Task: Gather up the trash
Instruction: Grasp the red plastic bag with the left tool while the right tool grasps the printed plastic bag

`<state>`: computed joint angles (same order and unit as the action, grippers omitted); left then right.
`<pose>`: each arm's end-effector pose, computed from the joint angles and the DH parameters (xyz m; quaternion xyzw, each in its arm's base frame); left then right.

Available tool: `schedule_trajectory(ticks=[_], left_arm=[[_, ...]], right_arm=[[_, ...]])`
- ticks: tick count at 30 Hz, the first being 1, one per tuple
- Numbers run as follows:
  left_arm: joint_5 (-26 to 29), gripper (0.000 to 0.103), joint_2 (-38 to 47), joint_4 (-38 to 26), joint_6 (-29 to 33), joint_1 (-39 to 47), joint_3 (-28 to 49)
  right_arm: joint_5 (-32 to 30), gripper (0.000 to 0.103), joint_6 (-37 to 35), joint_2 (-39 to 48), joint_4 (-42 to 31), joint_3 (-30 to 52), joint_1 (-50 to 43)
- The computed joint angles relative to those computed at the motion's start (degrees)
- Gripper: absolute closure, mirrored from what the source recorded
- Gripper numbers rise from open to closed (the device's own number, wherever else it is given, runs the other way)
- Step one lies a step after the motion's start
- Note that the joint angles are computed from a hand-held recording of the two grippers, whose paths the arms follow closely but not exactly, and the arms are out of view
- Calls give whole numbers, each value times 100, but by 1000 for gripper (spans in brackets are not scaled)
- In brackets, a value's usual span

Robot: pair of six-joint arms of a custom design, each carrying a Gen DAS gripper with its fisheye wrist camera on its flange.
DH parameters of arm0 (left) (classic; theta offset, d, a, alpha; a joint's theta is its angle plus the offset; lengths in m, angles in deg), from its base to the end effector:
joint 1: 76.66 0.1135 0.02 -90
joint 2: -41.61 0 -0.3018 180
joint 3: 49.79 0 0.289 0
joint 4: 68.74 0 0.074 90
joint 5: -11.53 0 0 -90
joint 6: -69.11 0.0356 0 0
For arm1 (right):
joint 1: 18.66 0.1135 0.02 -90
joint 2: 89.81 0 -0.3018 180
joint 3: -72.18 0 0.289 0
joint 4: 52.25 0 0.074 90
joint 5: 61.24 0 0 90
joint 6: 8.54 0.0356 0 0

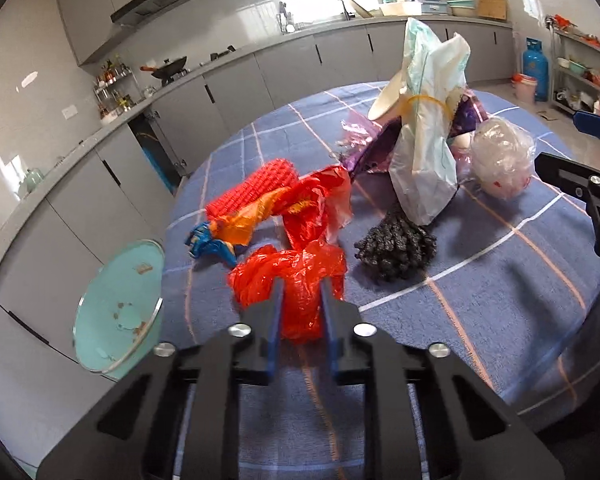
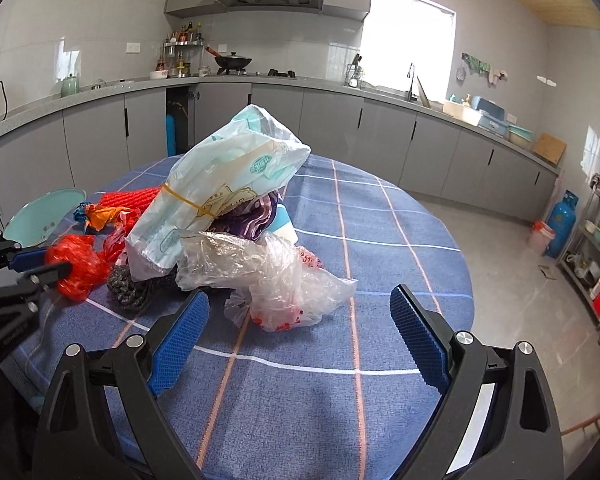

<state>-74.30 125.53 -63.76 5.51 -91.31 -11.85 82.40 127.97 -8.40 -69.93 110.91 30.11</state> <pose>0.2620 -0.0712 0.1339 0.3330 0.8463 0.0095 0.4156 0.1761 0.1574 0.1333 0.0984 0.8648 -0.1252 0.4761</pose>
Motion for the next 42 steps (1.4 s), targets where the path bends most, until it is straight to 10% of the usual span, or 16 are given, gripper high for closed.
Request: schedule_trajectory(ticks=[11, 20, 33, 39, 42], left_arm=[[-391, 91, -1184, 250, 21, 311, -125], [-1122, 91, -367, 1174, 92, 357, 260], [-632, 91, 94, 928, -253, 963, 717], [-436, 91, 293, 869, -267, 988, 850], [-331, 91, 344, 838, -278, 1067, 913]], right_arm=[[56, 12, -130, -434, 171, -167, -164], [-68, 13, -883, -293, 513, 420, -514], [-520, 25, -333, 1123, -167, 1798, -646], [-967, 80, -430, 1330, -38, 1889, -735], [-806, 90, -532, 1398, -15, 1951, -605]])
